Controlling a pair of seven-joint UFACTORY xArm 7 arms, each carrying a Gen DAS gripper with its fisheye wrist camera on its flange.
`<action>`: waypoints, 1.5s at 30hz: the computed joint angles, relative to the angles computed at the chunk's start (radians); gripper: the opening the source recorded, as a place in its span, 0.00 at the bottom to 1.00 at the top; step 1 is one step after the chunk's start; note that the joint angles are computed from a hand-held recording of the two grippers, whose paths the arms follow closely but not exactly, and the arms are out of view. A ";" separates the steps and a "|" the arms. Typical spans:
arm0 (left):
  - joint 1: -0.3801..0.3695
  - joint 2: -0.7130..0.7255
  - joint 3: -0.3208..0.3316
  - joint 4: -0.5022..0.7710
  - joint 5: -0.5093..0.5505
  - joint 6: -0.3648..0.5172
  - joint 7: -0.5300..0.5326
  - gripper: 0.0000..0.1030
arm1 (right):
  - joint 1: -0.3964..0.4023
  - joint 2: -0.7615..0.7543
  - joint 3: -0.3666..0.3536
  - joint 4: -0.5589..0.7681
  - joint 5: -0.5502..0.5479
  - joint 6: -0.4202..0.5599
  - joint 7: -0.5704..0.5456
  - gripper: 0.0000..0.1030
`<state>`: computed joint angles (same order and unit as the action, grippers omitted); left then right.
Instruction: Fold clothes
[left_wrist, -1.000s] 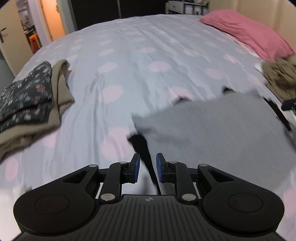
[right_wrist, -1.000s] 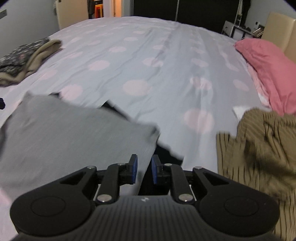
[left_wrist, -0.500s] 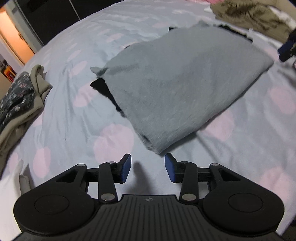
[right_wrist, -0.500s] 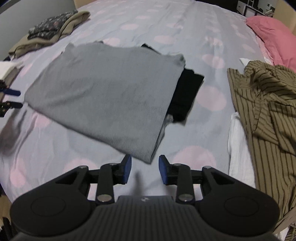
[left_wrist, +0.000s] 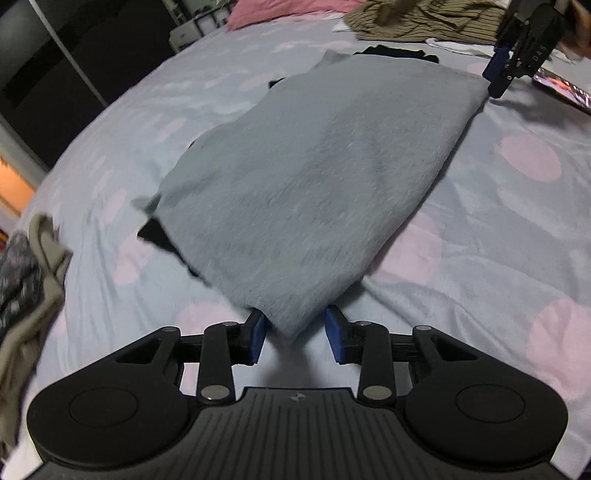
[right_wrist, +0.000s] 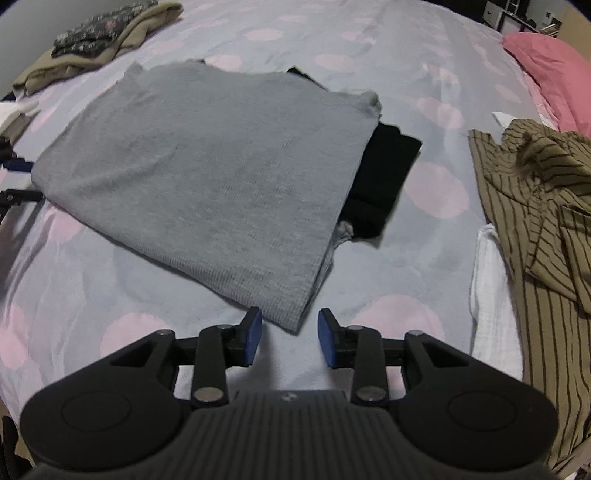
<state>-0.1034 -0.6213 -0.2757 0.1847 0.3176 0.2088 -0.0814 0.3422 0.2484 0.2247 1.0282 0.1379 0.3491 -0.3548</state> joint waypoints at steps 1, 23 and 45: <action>0.007 0.008 -0.006 0.001 0.007 -0.022 0.000 0.32 | 0.007 0.007 -0.008 0.006 -0.016 0.008 0.011 0.36; -0.096 -0.149 0.245 0.023 -0.355 0.325 0.264 0.03 | -0.010 0.012 -0.009 0.013 0.010 0.025 -0.003 0.44; 0.011 -0.025 -0.027 0.004 0.048 0.099 0.188 0.13 | -0.017 0.017 0.000 0.016 0.025 0.029 -0.008 0.49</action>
